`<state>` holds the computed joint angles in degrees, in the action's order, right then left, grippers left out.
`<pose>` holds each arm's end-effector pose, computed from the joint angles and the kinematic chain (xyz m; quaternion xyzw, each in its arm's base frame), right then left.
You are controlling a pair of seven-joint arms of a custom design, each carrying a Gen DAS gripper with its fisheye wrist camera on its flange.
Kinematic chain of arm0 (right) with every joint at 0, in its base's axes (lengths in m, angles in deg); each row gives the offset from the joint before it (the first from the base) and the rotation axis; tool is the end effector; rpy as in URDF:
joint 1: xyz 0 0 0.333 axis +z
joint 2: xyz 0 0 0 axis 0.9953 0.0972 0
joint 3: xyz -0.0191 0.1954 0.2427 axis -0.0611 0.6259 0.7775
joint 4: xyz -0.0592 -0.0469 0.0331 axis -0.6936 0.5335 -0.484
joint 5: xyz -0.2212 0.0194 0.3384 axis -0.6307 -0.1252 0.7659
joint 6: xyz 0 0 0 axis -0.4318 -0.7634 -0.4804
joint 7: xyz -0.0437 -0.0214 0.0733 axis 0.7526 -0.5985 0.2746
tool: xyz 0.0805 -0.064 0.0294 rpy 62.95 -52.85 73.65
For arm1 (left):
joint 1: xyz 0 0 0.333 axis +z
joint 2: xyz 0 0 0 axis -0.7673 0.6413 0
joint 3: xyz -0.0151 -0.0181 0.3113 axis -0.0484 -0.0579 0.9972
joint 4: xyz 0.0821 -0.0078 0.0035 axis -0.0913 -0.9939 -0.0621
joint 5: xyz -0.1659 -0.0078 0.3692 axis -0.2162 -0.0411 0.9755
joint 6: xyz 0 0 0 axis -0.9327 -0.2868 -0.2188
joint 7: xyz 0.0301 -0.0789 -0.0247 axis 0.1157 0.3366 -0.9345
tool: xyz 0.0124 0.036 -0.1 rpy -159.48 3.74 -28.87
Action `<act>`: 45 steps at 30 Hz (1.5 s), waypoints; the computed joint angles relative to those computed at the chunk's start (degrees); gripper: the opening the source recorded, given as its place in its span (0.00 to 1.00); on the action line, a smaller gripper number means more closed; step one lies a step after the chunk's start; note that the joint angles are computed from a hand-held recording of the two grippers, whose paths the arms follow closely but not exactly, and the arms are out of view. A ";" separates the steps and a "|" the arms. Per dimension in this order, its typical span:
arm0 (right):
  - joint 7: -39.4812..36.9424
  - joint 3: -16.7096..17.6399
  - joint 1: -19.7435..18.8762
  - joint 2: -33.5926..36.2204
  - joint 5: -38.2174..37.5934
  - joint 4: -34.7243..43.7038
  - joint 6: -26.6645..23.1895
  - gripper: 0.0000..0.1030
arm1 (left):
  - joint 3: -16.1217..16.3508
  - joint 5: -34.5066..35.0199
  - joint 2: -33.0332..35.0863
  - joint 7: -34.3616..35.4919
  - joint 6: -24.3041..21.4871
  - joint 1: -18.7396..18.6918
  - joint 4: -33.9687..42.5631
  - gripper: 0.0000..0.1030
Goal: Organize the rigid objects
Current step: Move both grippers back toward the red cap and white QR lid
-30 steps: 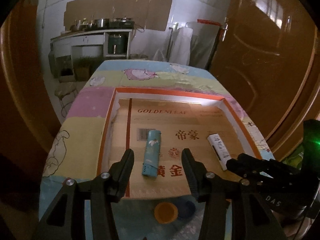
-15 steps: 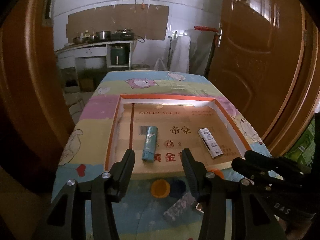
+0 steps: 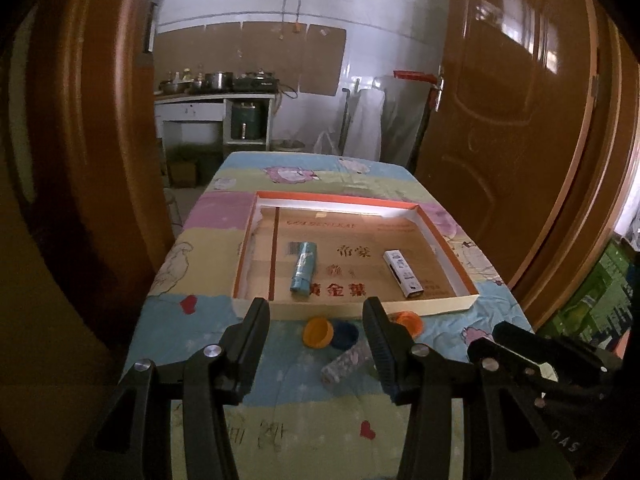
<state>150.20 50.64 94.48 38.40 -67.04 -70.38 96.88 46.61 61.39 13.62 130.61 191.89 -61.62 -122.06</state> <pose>0.5794 0.0838 0.4754 -0.6346 0.6467 -0.2283 0.3562 0.6147 -0.2136 0.4949 -0.5589 0.7021 -0.3846 0.2160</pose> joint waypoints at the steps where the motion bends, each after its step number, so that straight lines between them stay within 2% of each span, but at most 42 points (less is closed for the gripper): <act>1: -0.12 0.07 0.08 -0.54 0.25 -0.59 0.05 0.39 | -0.08 -0.21 -0.90 0.12 0.35 0.09 -1.09 0.48; 4: 1.82 -0.08 0.53 -2.38 -1.78 -2.69 0.55 0.39 | 0.67 1.43 -2.51 -1.45 1.10 -0.40 -3.15 0.48; 8: 4.95 -0.75 1.36 -4.16 -5.61 -4.84 1.23 0.39 | 0.12 1.98 -4.61 -1.51 1.75 0.07 -6.02 0.48; 12: 5.07 -2.29 3.29 -5.76 -6.18 -6.71 1.62 0.39 | -0.69 1.56 -6.63 -0.80 2.44 0.64 -8.77 0.48; 15: 7.36 -1.96 2.99 -7.14 -9.53 -8.45 1.86 0.39 | -1.98 -3.05 -8.32 3.29 2.93 1.15 -11.01 0.48; 20: 6.98 -4.24 5.71 -8.98 -10.06 -11.06 2.13 0.39 | -2.39 -4.50 -10.12 4.79 3.60 1.14 -13.75 0.48; 25: 7.85 -4.30 5.82 -10.48 -13.03 -13.59 2.67 0.39 | -2.25 -12.48 -11.54 12.57 4.04 -0.28 -16.27 0.48; 29: 5.87 -7.17 9.05 -10.95 -11.33 -14.93 2.78 0.39 | -2.17 -16.17 -12.21 17.04 3.38 -1.15 -17.83 0.48; 32: 6.41 -6.45 8.25 -11.01 -12.29 -15.72 2.55 0.39 | -2.26 -17.71 -12.48 19.15 3.34 -1.65 -19.07 0.48; 35: 4.57 -8.28 10.38 -11.02 -10.61 -16.44 2.32 0.39 | -1.79 -22.82 -12.63 23.82 2.76 -2.93 -19.77 0.48; 38: 3.76 -8.27 10.45 -11.02 -10.06 -16.97 2.06 0.39 | -1.70 -26.51 -12.89 27.36 2.86 -3.69 -20.61 0.48; 45: -1.25 -10.30 13.20 -10.86 -6.27 -17.84 1.39 0.39 | -2.06 -28.74 -12.92 30.48 1.55 -3.98 -21.83 0.48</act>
